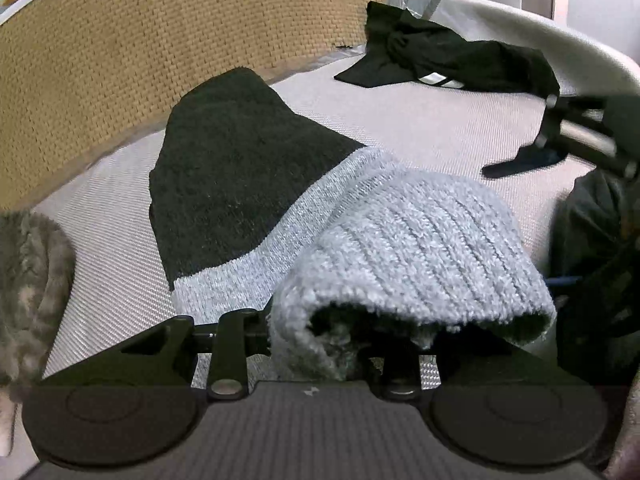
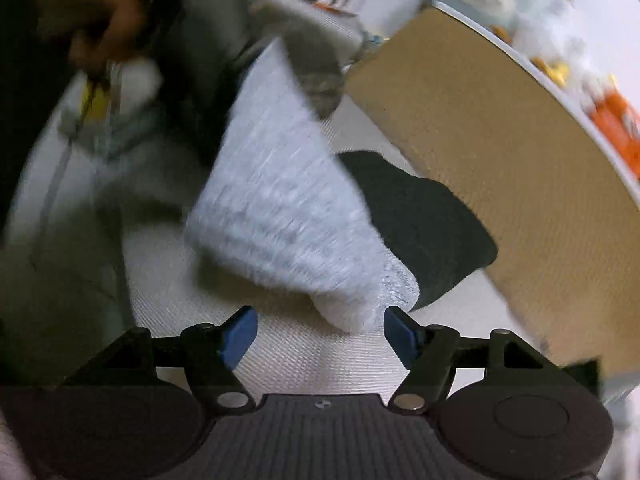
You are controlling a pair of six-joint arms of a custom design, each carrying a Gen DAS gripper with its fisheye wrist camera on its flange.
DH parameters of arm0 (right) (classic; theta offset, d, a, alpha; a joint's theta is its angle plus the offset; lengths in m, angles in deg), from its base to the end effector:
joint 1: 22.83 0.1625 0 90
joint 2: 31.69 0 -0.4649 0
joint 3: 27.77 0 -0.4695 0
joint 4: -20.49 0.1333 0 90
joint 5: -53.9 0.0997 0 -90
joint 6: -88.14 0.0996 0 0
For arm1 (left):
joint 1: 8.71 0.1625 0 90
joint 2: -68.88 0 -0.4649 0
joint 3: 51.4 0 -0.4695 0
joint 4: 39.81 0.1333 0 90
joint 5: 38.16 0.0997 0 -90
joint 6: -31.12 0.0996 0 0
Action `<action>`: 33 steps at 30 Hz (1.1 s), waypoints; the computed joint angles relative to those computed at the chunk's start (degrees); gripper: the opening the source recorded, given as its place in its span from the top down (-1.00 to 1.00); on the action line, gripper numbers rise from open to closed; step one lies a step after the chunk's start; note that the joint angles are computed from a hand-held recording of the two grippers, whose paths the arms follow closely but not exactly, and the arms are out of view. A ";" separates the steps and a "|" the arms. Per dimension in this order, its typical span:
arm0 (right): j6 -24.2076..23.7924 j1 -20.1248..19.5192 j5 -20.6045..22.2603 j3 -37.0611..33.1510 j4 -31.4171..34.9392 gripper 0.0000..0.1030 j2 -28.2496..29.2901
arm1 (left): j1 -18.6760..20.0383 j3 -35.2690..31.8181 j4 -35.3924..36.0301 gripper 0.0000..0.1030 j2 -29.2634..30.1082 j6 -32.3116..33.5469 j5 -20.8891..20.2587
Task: Fold clothes
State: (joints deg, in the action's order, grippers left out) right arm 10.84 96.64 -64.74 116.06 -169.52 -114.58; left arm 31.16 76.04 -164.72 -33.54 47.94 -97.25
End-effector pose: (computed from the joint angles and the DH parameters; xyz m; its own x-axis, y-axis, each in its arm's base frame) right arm 0.2802 -0.3219 0.2084 0.1720 -0.6965 0.6967 -0.9744 -0.0160 0.2245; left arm -0.2182 -0.4226 0.3509 -0.3725 0.7589 -0.5341 0.9025 0.4303 -0.0180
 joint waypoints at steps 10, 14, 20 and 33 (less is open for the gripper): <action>-26.15 -1.93 10.90 1.82 -32.64 -0.51 16.13 | 1.92 -1.83 0.79 0.28 0.63 -0.80 -3.57; -29.04 -2.15 12.90 0.14 -32.43 -0.22 18.66 | 2.17 -2.48 2.26 0.28 0.23 0.80 -4.67; -8.38 -1.08 10.33 -4.28 -9.15 0.31 10.29 | 2.04 -1.70 2.83 -0.03 -2.34 3.63 -4.75; 9.04 -1.83 10.64 -6.81 2.93 0.37 5.12 | -0.82 2.51 -0.10 -0.42 -1.54 9.06 -0.52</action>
State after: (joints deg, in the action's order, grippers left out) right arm 19.88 94.81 -54.09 109.25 -166.60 -109.47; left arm 30.34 78.55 -164.82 -35.08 57.00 -97.77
